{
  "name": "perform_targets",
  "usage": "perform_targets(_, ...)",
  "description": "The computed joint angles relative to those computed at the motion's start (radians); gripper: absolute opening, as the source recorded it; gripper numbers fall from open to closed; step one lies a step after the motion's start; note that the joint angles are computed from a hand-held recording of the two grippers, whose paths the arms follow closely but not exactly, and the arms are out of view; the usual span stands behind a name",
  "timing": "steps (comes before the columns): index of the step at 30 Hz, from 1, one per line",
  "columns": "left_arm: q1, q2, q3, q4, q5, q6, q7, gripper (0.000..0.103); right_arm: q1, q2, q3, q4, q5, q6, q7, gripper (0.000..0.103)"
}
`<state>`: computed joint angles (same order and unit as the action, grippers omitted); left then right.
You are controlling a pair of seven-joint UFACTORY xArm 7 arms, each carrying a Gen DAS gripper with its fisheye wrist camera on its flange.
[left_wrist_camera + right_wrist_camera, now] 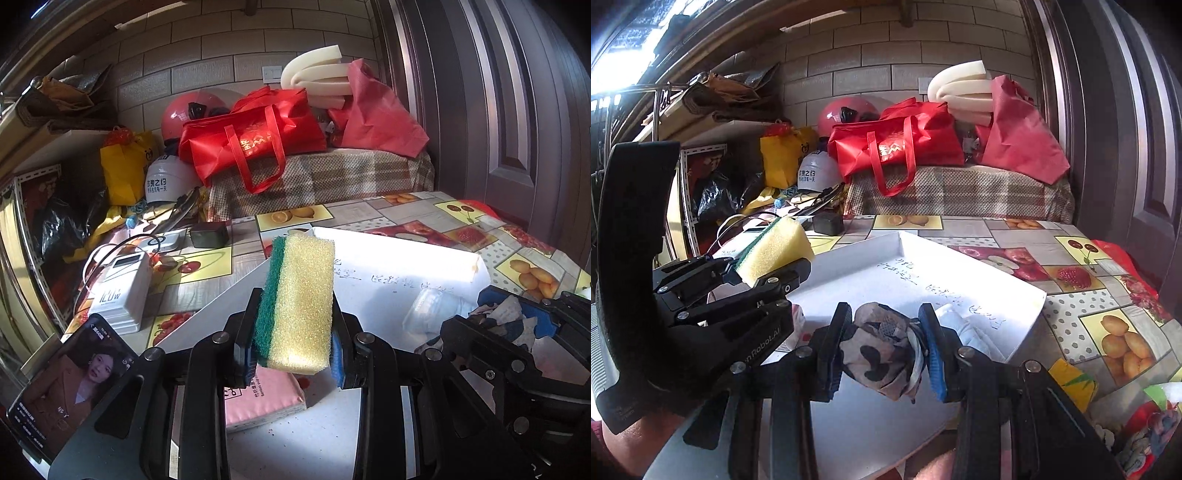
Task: Organize soft objects
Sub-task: 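Carry the sponge and cow-print cloth into the white tray and release both, then move both grippers back from the tray to the pile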
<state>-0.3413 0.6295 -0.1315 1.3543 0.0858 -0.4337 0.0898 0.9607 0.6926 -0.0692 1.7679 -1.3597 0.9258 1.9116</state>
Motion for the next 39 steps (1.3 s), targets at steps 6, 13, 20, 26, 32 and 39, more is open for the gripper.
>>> perform_targets(6,0.046,0.009,-0.028,0.022,-0.041,0.042,-0.083,0.096,-0.007,-0.020,-0.001,-0.028,0.031,0.010,0.047,0.099)
perform_targets(13,0.011,-0.002,0.018,-0.005,-0.062,-0.013,-0.112,0.097,0.019,0.012,-0.003,0.023,0.023,0.081,0.004,0.103)
perform_targets(20,-0.045,-0.008,0.068,-0.025,-0.130,-0.064,-0.065,0.103,0.026,-0.008,-0.007,-0.007,-0.017,0.086,0.059,0.103)
perform_targets(26,-0.080,-0.023,0.088,-0.060,-0.190,-0.107,-0.008,0.103,0.049,-0.021,0.010,-0.028,-0.026,0.144,0.075,0.103)
perform_targets(32,-0.084,-0.052,0.074,-0.123,-0.217,-0.167,0.023,0.103,0.061,-0.054,0.040,-0.080,-0.064,0.173,0.099,0.103)
perform_targets(39,-0.039,-0.104,0.026,-0.212,-0.168,-0.180,-0.014,0.103,0.099,-0.110,0.081,-0.172,-0.113,0.256,0.133,0.103)
